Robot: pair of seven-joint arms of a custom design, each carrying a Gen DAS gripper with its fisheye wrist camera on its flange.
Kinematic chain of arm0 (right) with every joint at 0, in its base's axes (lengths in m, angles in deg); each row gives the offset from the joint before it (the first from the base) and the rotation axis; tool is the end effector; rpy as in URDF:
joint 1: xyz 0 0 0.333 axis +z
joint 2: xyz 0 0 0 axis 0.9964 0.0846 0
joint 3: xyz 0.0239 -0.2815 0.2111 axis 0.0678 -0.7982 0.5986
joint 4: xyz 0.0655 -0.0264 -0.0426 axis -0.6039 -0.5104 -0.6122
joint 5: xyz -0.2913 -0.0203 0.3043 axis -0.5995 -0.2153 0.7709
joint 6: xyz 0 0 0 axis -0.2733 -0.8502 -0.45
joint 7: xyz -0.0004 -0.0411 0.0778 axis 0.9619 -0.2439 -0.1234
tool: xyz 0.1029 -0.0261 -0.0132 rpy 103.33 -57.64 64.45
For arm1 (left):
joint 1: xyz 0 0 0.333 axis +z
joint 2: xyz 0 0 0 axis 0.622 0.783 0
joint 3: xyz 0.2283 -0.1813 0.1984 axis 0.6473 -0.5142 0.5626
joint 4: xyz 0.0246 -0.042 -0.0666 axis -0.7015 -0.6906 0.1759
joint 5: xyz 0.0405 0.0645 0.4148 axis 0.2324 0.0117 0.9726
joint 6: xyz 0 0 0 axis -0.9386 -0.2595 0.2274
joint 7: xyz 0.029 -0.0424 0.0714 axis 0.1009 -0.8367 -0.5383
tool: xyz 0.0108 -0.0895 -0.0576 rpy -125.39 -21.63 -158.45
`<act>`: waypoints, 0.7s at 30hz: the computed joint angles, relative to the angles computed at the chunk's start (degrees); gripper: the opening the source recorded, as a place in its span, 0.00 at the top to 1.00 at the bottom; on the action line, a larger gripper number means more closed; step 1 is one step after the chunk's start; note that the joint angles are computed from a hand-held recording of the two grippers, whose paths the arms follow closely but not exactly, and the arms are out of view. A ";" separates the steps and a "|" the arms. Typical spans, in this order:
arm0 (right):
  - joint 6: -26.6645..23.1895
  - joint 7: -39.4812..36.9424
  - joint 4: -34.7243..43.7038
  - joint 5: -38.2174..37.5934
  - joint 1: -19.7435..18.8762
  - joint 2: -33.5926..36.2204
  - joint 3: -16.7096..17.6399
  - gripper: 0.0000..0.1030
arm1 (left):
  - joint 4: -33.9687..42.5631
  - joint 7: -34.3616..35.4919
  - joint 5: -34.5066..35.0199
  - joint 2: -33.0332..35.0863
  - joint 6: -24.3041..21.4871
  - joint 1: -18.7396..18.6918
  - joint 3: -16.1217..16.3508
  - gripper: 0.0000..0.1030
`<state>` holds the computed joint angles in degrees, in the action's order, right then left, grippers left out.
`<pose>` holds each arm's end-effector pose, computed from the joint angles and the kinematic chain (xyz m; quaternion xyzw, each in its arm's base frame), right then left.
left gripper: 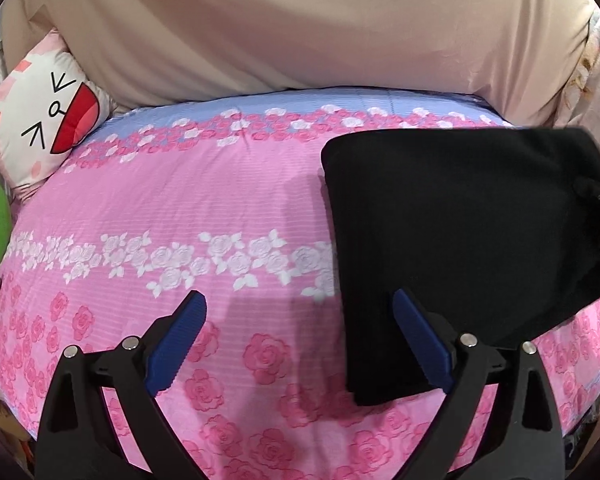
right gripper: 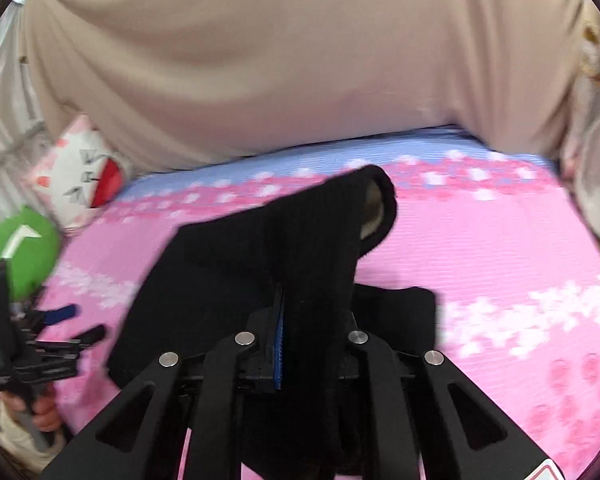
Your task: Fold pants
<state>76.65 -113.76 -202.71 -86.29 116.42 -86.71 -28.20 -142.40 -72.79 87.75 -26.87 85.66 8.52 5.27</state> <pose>0.2568 0.3113 0.4845 -0.5465 0.6772 -0.4027 0.2838 0.5973 -0.4448 0.3600 -0.6801 0.6375 -0.2385 0.2724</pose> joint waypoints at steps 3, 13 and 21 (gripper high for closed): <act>2.01 -2.76 -3.32 4.74 -0.63 1.67 -4.56 0.70 | 1.87 1.78 -1.65 1.64 -0.09 0.11 -0.55 0.10; 3.77 5.03 -12.84 8.90 5.61 -12.61 1.39 0.46 | 3.72 4.92 -3.97 3.07 -1.11 -1.27 0.00 0.10; 11.32 9.50 -17.04 7.88 6.04 -13.41 0.95 0.49 | 3.91 4.39 -2.42 2.76 -0.63 -2.65 -0.12 0.10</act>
<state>87.97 -104.26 -219.75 -78.41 122.45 -100.12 -27.25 -138.49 -68.40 85.33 -24.11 85.03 5.87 5.15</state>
